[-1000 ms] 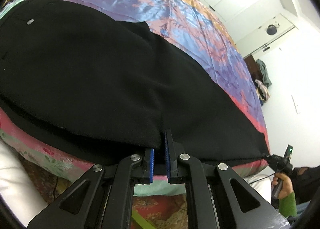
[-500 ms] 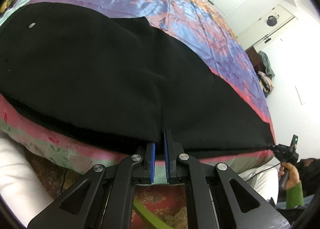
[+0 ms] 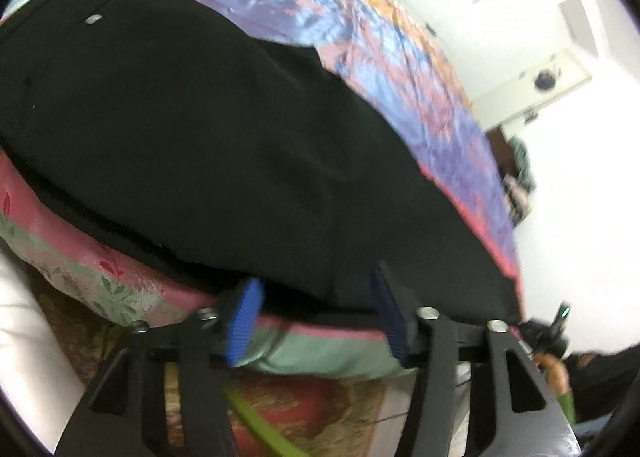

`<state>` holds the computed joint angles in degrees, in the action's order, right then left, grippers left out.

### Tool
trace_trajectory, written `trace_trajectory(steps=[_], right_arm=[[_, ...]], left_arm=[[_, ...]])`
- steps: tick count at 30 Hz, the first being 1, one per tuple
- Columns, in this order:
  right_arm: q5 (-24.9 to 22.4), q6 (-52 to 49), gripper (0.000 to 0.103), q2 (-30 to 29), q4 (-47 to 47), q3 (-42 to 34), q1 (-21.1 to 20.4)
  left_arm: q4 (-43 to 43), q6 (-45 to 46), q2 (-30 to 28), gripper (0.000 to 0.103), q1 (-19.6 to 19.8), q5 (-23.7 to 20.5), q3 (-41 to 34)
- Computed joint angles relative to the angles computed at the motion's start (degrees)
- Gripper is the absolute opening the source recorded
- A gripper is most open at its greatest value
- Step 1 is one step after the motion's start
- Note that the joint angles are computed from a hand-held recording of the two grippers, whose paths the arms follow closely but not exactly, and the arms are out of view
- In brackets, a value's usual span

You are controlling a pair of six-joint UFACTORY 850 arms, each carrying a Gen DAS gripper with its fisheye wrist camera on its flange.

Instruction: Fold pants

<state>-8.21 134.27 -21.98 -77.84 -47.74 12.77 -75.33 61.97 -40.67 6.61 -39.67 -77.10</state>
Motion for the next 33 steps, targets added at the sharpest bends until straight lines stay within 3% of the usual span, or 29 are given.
trace_trajectory(steps=[3, 5, 6, 15, 18, 20, 21, 22, 24, 26, 30, 33], right_arm=[[-0.03, 0.35, 0.007, -0.01, -0.29, 0.0, 0.04], [-0.05, 0.12, 0.007, 0.02, -0.12, 0.03, 0.02], [-0.07, 0.1, 0.007, -0.02, -0.13, 0.0, 0.02], [-0.29, -3.62, 0.007, -0.31, 3.46, -0.46, 0.07], [-0.71, -5.98, 0.007, -0.37, 5.49, -0.62, 0.21], [-0.5, -2.06, 0.011, -0.22, 1.46, -0.42, 0.05], [-0.81, 0.95, 0.016, 0.06, -1.25, -0.14, 0.16], [-0.93, 5.12, 0.02, 0.36, -5.29, 0.23, 0.17], [-4.25, 9.56, 0.052, 1.99, -7.44, 1.46, 1.27], [-11.66, 9.05, 0.079, 4.12, -2.22, 2.77, 3.67], [-26.73, 14.61, 0.081, 7.14, -1.21, 4.3, 11.02], [-28.34, 15.77, 0.082, 6.55, -6.12, 2.27, 14.06]], left_arm=[[-3.56, -0.1, -1.46, 0.056, 0.72, -2.39, -1.04], [-4.62, -0.56, -2.57, 0.031, 0.88, -3.14, -1.93], [-3.49, -2.03, -3.0, 0.007, 0.81, -2.51, -2.53], [5.25, -7.18, -1.98, 0.004, 0.06, 1.31, -1.99], [11.69, -13.17, -2.75, 0.012, -0.41, 2.4, -3.54], [14.99, -15.29, -2.12, 0.018, -0.93, 2.82, -3.83], [16.91, -15.97, -1.23, 0.032, -1.16, 3.35, -3.47], [18.89, -16.57, 0.06, 0.053, -1.35, 4.33, -2.68], [21.34, -16.8, 3.16, 0.068, -1.57, 7.51, -0.38], [21.08, -14.77, 6.37, 0.068, -1.01, 10.29, 2.13], [14.22, -5.8, 8.36, 0.075, 0.24, 16.87, 2.22], [13.57, -3.42, 3.08, 0.076, -0.53, 19.96, -5.18]])
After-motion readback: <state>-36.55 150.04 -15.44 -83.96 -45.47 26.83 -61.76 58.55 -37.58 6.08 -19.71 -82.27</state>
